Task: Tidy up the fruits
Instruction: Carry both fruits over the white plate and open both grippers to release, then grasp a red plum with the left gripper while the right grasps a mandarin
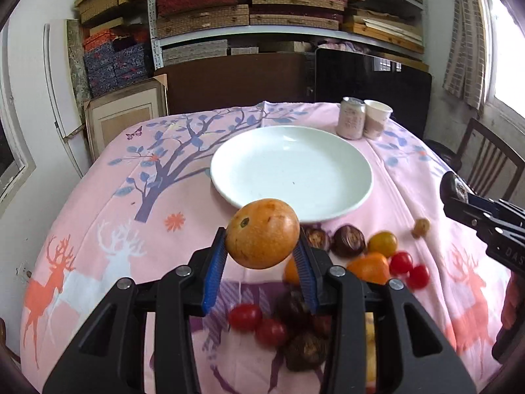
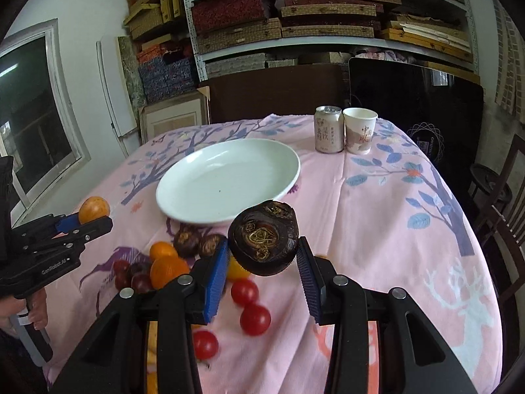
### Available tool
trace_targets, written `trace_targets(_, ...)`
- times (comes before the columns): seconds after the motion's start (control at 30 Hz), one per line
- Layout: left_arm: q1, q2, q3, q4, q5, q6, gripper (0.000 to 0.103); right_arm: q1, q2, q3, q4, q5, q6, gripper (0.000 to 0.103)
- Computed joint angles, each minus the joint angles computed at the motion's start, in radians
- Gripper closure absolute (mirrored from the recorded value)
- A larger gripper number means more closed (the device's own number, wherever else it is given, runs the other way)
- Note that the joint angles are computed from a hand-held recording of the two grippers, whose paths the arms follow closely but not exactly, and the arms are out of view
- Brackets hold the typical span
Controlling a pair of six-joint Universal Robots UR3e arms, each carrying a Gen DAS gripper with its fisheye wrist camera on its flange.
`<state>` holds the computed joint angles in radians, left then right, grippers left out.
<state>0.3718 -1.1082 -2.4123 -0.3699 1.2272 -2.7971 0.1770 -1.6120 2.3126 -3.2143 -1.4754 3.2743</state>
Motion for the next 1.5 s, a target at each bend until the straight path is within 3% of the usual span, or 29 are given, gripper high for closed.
trace_targets(0.07, -0.049, -0.171, 0.143, -0.027, 0.006, -0.065, 0.064, 0.012, 0.083, -0.104, 0.005, -0.015, -0.003, 0.061)
trace_targets(0.13, -0.081, -0.309, 0.234, 0.026, 0.012, -0.124, 0.064, 0.027, 0.164, -0.213, 0.021, -0.029, -0.028, 0.061)
trace_targets(0.2, -0.133, -0.455, 0.324, 0.122, 0.117, -0.165, 0.064, 0.027, 0.233, -0.318, 0.086, -0.007, -0.048, 0.061)
trace_targets(0.27, -0.174, -0.567, 0.419, 0.138, 0.189, -0.214, 0.064, 0.016, 0.311, -0.418, 0.146, 0.041, -0.058, 0.061)
trace_targets(0.37, -0.159, -0.664, 0.551, 0.056, 0.134, -0.284, 0.064, 0.023, 0.453, -0.576, 0.207, 0.030, -0.047, 0.061)
trace_targets(0.47, -0.150, -0.724, 0.597, 0.122, 0.070, -0.284, 0.064, 0.032, 0.571, -0.705, 0.262, 0.020, -0.015, 0.061)
trace_targets(0.53, -0.166, -0.767, 0.615, 0.177, 0.078, -0.260, 0.064, 0.039, 0.623, -0.769, 0.287, 0.014, -0.014, 0.061)
trace_targets(0.6, -0.175, -0.804, 0.649, 0.157, 0.084, -0.200, 0.064, 0.047, 0.658, -0.815, 0.306, 0.004, -0.014, 0.061)
trace_targets(0.7, -0.185, -0.848, 0.692, 0.132, 0.130, -0.187, 0.064, 0.045, 0.685, -0.868, 0.355, 0.029, -0.009, 0.061)
trace_targets(0.9, -0.126, -0.886, 0.728, 0.059, 0.039, -0.208, 0.063, 0.048, 0.682, -0.867, 0.356, 0.002, -0.025, 0.059)
trace_targets(0.93, -0.121, -0.887, 0.729, 0.046, 0.033, -0.209, 0.061, 0.049, 0.681, -0.867, 0.354, -0.002, -0.033, 0.040)
trace_targets(0.97, -0.121, -0.891, 0.737, 0.036, 0.035, -0.213, 0.036, 0.046, 0.674, -0.855, 0.336, -0.001, -0.040, 0.026)
trace_targets(1.0, -0.117, -0.892, 0.732, 0.051, 0.030, -0.220, 0.024, 0.043, 0.662, -0.825, 0.293, -0.002, -0.033, 0.009)
trace_targets(1.03, -0.099, -0.885, 0.708, 0.081, -0.025, -0.218, 0.005, 0.036, 0.648, -0.797, 0.258, 0.007, -0.026, 0.007)
trace_targets(1.1, -0.110, -0.862, 0.678, 0.127, 0.016, -0.247, 0.005, 0.013, 0.607, -0.748, 0.249, 0.031, -0.024, 0.007)
trace_targets(1.2, -0.128, -0.808, 0.663, 0.091, 0.065, -0.204, 0.005, -0.023, 0.520, -0.635, 0.235, 0.042, -0.027, 0.006)
trace_targets(1.37, -0.144, -0.701, 0.566, 0.069, 0.135, -0.163, 0.005, -0.123, 0.306, -0.326, 0.155, 0.083, -0.029, 0.004)
trace_targets(1.5, -0.143, -0.570, 0.366, 0.141, 0.157, -0.068, 0.005, -0.169, 0.178, -0.152, 0.179, 0.150, -0.150, 0.004)
